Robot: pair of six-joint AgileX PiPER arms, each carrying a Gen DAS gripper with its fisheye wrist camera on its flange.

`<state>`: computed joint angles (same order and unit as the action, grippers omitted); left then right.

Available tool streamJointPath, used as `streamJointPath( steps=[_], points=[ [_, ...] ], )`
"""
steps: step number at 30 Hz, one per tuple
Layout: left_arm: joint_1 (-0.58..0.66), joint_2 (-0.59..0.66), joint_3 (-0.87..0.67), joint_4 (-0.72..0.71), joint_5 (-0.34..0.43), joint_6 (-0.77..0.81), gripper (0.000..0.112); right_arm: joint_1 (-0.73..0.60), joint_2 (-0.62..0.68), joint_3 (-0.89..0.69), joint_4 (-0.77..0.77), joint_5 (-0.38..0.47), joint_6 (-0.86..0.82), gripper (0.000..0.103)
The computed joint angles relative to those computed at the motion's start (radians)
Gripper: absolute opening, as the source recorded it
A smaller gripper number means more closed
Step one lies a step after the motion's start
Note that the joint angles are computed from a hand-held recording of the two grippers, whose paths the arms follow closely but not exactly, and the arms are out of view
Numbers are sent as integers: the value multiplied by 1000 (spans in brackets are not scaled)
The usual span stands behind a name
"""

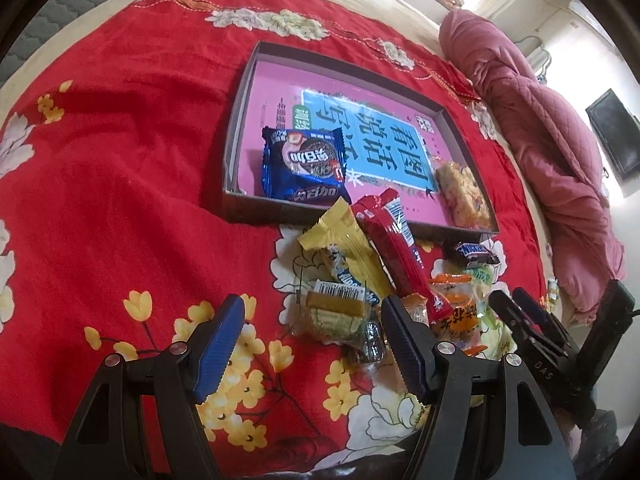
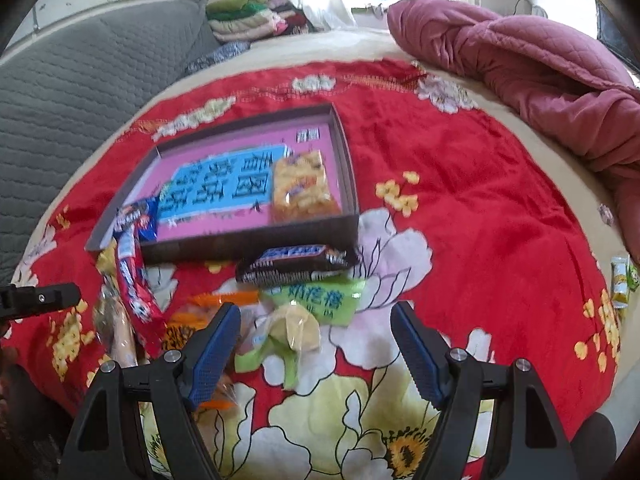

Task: Organize snacks
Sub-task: 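Grasp the green-labeled candy bag with the right tool while the left tool grasps the wafer pack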

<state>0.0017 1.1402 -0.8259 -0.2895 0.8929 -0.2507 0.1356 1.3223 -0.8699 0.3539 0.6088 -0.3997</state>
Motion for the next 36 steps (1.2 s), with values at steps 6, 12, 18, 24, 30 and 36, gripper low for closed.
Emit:
streamJointPath(
  steps=[6, 12, 18, 24, 30, 36],
  points=[
    [-4, 21, 19, -19, -5, 14, 73, 8, 34, -2, 4, 13, -10, 77],
    [-30, 37, 30, -20, -11, 15, 73, 12, 72, -9, 15, 18, -4, 77],
    [-47, 54, 33, -17, -22, 8, 73, 7, 95, -15, 41, 7, -21, 76],
    [-49, 72, 37, -18, -39, 11, 73, 29, 112, -17, 10, -13, 2, 69],
    [-45, 87, 44, -23, -61, 20, 73, 60, 118, -14, -42, -29, 32, 64],
    [-55, 96, 45, -15, -78, 11, 73, 63, 122, -14, -56, -31, 36, 60]
  ],
)
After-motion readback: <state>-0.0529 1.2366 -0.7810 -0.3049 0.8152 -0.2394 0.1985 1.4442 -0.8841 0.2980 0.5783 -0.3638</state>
